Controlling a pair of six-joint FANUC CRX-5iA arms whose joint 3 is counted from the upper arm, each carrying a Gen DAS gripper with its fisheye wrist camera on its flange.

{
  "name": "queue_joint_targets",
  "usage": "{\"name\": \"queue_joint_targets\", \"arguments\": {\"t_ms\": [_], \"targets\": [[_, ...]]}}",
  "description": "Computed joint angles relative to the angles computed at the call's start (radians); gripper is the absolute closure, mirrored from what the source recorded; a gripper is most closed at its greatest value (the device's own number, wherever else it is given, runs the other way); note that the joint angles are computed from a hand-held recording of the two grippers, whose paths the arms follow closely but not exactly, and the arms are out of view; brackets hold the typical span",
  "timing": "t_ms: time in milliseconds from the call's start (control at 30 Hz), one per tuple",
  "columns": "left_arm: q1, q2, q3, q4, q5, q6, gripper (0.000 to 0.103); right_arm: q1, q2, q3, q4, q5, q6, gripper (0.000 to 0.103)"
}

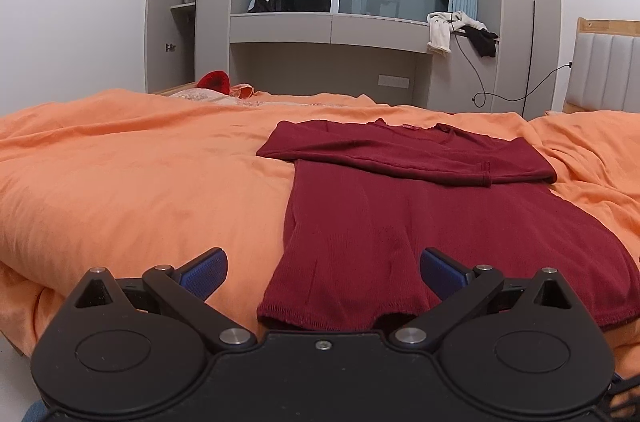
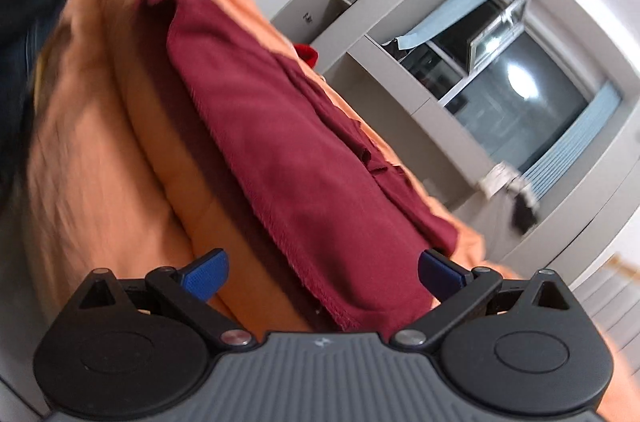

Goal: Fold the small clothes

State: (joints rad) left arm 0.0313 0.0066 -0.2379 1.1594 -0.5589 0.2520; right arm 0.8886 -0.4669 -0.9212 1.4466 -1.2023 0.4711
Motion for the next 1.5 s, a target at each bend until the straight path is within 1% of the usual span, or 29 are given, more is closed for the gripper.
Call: {"name": "queue_joint_targets", "arguments": {"t_ms": [67, 133, 200, 400, 533, 667, 733, 767, 833, 900, 967, 1067, 1100, 1133, 1167, 1233, 1300, 1333, 1367, 1467, 1500], "targets": [[0.000, -0.010, -0.018, 0.026, 0.002, -0.029, 0.001, -0.016, 0.033, 0.001, 0.029, -0.020, -0.015, 0.000], [-0.004, -0.019, -0.034, 0.047, 0.012, -0.051, 0.001, -0.039, 0.047, 0.004, 0.052, -0.006, -0.033, 0.000], [-0.002, -0.020, -0.034, 0.041, 0.011, -0.044, 0.001, -0.056, 0.057, 0.004, 0.073, 0.004, -0.055, 0.000], [-0.005, -0.017, -0.033, 0.051, 0.012, -0.051, 0.001, -0.101, 0.068, -0.011, 0.150, 0.029, -0.109, 0.000], [-0.011, -0.019, -0.041, 0.065, 0.018, -0.078, 0.001, -0.121, 0.068, -0.031, 0.216, 0.014, -0.165, 0.001], [-0.012, -0.020, -0.042, 0.067, 0.021, -0.082, 0.001, -0.151, 0.073, -0.038, 0.285, 0.003, -0.228, 0.001], [-0.014, -0.021, -0.048, 0.081, 0.021, -0.095, 0.001, -0.155, 0.063, -0.041, 0.287, 0.017, -0.232, 0.008], [-0.017, -0.022, -0.053, 0.098, 0.022, -0.112, 0.001, -0.155, 0.062, -0.038, 0.277, 0.031, -0.220, 0.010], [-0.028, -0.030, -0.076, 0.176, 0.017, -0.197, 0.001, -0.147, 0.060, -0.037, 0.255, 0.054, -0.181, 0.016], [-0.044, -0.042, -0.103, 0.263, 0.014, -0.302, 0.001, -0.141, 0.060, -0.040, 0.249, 0.068, -0.150, 0.018], [-0.059, -0.052, -0.123, 0.308, 0.017, -0.377, 0.001, -0.143, 0.064, -0.044, 0.260, 0.071, -0.136, 0.021], [-0.071, -0.062, -0.139, 0.335, 0.012, -0.448, 0.001, -0.164, 0.067, -0.044, 0.278, 0.091, -0.146, 0.031], [-0.074, -0.065, -0.145, 0.343, 0.009, -0.468, 0.001, -0.172, 0.064, -0.046, 0.291, 0.097, -0.162, 0.041], [-0.074, -0.068, -0.149, 0.351, 0.001, -0.488, 0.001, -0.175, 0.061, -0.049, 0.301, 0.094, -0.174, 0.055], [-0.075, -0.069, -0.154, 0.361, -0.009, -0.509, 0.001, -0.179, 0.061, -0.048, 0.313, 0.088, -0.192, 0.061], [-0.075, -0.074, -0.162, 0.373, -0.028, -0.545, 0.001, -0.188, 0.051, -0.049, 0.332, 0.086, -0.238, 0.080], [-0.079, -0.078, -0.169, 0.372, -0.037, -0.578, 0.001, -0.198, 0.034, -0.052, 0.349, 0.092, -0.292, 0.086], [-0.082, -0.080, -0.171, 0.362, -0.028, -0.589, 0.001, -0.202, 0.021, -0.056, 0.359, 0.095, -0.318, 0.089], [-0.093, -0.084, -0.176, 0.350, -0.001, -0.604, 0.001, -0.214, 0.007, -0.057, 0.373, 0.110, -0.342, 0.090], [-0.145, -0.098, -0.200, 0.342, 0.105, -0.677, 0.001, -0.276, -0.031, -0.057, 0.437, 0.179, -0.427, 0.091], [-0.161, -0.100, -0.204, 0.341, 0.138, -0.702, 0.001, -0.286, -0.045, -0.059, 0.452, 0.186, -0.446, 0.091]]}}
